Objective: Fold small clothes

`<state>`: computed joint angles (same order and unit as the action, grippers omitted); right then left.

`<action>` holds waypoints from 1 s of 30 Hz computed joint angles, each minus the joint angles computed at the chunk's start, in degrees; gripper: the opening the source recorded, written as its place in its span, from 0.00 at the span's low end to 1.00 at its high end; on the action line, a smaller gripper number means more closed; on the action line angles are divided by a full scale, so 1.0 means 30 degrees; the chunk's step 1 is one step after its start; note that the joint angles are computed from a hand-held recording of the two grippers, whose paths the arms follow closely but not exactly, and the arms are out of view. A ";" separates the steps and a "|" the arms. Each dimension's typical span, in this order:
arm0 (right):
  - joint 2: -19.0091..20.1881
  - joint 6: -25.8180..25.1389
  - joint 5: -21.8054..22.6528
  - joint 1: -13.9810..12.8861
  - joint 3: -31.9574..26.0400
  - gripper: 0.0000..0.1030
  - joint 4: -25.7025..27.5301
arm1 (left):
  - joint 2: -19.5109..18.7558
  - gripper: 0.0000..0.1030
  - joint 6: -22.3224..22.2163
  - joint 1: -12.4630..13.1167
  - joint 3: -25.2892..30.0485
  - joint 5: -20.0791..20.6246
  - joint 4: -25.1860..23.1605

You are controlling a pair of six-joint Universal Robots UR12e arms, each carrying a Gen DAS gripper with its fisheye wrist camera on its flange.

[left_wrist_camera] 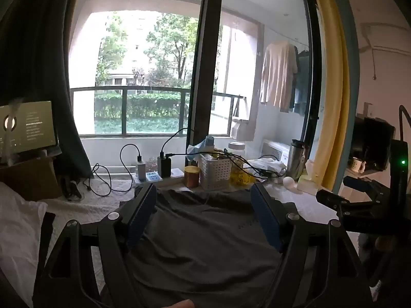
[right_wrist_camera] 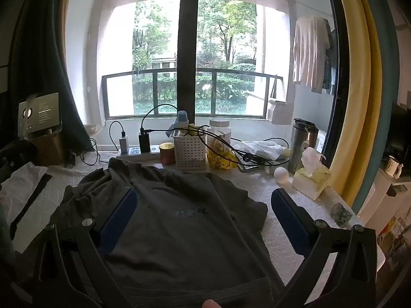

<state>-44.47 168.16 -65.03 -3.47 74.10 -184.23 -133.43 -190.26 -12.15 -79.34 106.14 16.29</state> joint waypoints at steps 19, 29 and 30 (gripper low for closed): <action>0.0054 -0.0127 -0.0092 -0.0004 -0.0092 1.00 0.0241 | 0.0144 0.76 -0.1255 0.0106 -0.0135 0.0107 -0.0662; 0.0133 -0.0212 -0.0069 -0.0008 -0.0170 1.00 0.0295 | 0.0077 0.76 -0.1018 0.0078 -0.0079 0.0209 -0.0514; 0.0180 -0.0245 -0.0059 -0.0003 -0.0214 1.00 0.0308 | 0.0081 0.76 -0.1025 0.0083 -0.0089 0.0193 -0.0517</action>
